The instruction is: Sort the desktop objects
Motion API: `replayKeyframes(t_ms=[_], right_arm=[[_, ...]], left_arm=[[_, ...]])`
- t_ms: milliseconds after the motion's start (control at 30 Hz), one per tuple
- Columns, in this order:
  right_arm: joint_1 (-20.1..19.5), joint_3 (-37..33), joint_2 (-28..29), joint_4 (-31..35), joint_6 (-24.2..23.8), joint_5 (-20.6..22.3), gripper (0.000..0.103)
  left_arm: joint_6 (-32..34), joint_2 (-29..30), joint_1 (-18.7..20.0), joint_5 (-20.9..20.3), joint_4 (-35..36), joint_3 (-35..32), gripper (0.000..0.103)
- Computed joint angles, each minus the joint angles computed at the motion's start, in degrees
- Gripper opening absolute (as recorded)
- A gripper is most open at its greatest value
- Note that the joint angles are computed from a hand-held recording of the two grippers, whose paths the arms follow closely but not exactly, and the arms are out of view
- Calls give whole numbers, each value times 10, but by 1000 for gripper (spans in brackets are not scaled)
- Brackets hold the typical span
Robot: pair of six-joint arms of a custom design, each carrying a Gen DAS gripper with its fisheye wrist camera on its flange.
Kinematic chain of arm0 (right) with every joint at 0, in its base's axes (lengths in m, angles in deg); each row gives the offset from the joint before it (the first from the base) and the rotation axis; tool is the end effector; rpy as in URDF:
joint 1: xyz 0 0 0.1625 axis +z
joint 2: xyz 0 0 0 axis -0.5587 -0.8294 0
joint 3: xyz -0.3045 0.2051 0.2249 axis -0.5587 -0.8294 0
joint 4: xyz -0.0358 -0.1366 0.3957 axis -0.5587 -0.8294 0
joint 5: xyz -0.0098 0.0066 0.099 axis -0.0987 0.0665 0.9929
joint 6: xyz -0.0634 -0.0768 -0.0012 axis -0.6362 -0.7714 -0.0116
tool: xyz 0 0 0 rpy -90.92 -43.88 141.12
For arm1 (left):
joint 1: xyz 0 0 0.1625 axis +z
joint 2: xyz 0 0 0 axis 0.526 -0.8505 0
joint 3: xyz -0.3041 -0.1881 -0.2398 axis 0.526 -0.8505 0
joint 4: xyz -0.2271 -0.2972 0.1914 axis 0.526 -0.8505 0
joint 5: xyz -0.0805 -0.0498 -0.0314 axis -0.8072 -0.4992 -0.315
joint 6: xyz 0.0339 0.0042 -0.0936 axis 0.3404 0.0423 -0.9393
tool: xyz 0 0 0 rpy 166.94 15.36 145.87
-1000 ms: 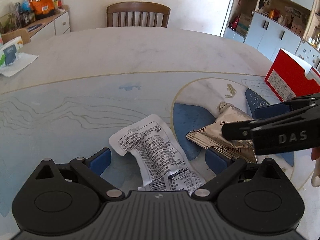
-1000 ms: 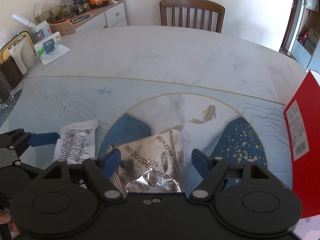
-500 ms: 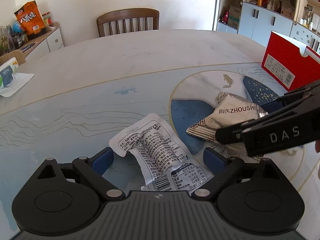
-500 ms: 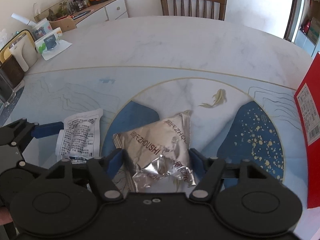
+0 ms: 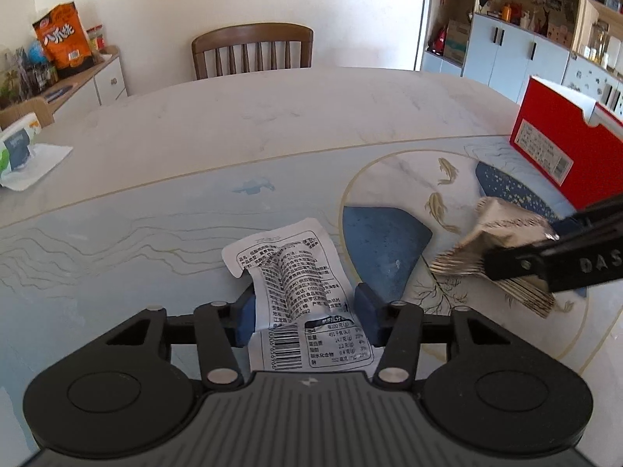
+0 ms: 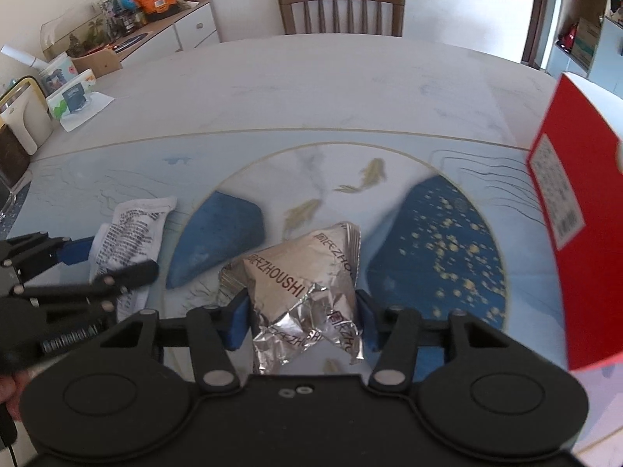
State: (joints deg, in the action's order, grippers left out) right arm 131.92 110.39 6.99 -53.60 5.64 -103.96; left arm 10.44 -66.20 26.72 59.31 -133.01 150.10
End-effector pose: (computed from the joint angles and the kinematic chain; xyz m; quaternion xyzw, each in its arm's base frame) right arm 0.2221 -0.8673 0.1451 0.4079 -0.8821 0.1041 0.2115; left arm -0.1722 -0.7114 0.0840 -0.0433 0.8138 -0.4205 0.3987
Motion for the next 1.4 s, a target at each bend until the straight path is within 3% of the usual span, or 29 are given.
replayKeyframes(t_ms=[367, 967, 1400], right_arm=[[-2, 32, -30, -26, 5, 8, 53], [-5, 86, -77, -55, -2, 12, 52], [-14, 118, -117, -81, 17, 16, 52]], left_arm=[[-5, -13, -2, -11, -14, 11, 33], [-2, -13, -21, -31, -56, 25, 22], [25, -6, -37, -102, -93, 15, 14]])
